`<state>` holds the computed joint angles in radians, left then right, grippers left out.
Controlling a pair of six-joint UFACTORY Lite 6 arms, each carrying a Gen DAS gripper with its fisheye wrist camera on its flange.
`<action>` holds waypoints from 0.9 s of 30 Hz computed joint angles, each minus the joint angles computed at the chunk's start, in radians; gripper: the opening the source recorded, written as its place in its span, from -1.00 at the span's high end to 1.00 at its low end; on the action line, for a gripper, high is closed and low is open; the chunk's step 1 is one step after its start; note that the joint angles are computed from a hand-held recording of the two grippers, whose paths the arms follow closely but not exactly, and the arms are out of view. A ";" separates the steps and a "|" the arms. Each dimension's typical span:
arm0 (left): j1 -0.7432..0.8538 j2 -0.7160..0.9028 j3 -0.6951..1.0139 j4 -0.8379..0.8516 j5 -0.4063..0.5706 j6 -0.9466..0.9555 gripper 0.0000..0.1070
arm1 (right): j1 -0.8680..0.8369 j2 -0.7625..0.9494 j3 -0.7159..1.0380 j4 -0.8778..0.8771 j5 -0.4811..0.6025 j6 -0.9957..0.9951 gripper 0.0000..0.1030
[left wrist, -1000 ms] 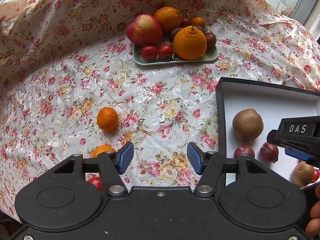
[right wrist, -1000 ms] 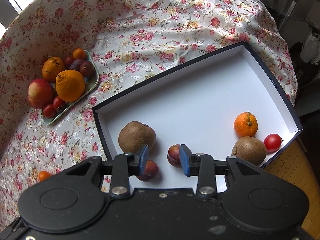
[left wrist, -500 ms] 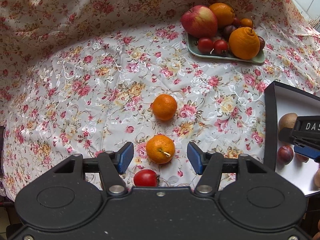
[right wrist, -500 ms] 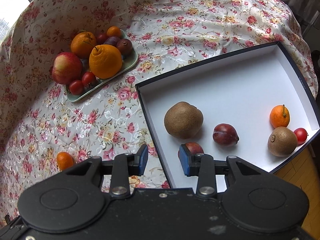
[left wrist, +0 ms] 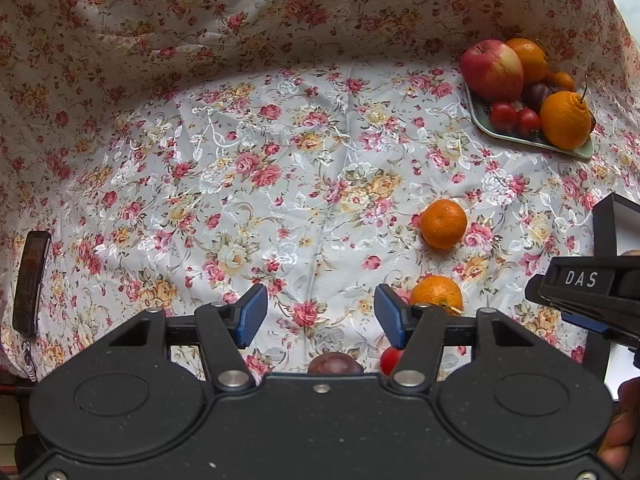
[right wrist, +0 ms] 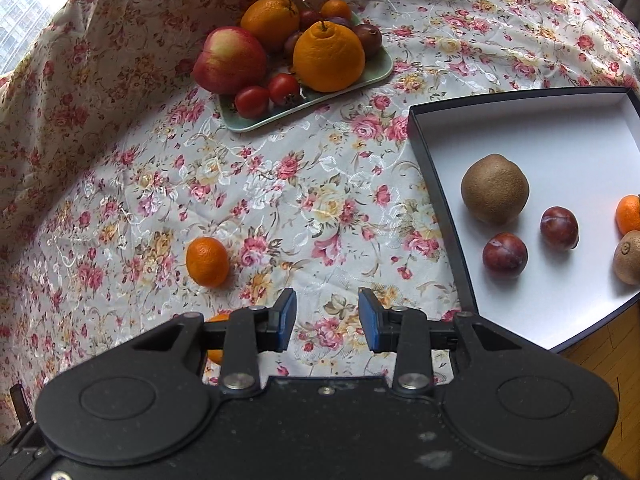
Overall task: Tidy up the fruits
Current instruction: 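Close the right tool on a mandarin while the left tool moves over the cloth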
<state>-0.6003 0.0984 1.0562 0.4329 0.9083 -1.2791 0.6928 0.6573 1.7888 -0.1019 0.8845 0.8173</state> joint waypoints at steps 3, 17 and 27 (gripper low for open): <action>0.030 -0.062 -0.066 -0.003 -0.018 0.013 -0.18 | 0.040 0.053 0.080 -0.018 0.021 0.014 0.27; 0.100 -0.195 -0.230 -0.028 -0.053 0.067 -0.18 | 0.131 0.226 0.300 -0.094 0.125 0.079 0.27; 0.117 -0.239 -0.260 -0.044 -0.063 0.093 -0.18 | 0.147 0.349 0.495 -0.041 0.259 0.020 0.27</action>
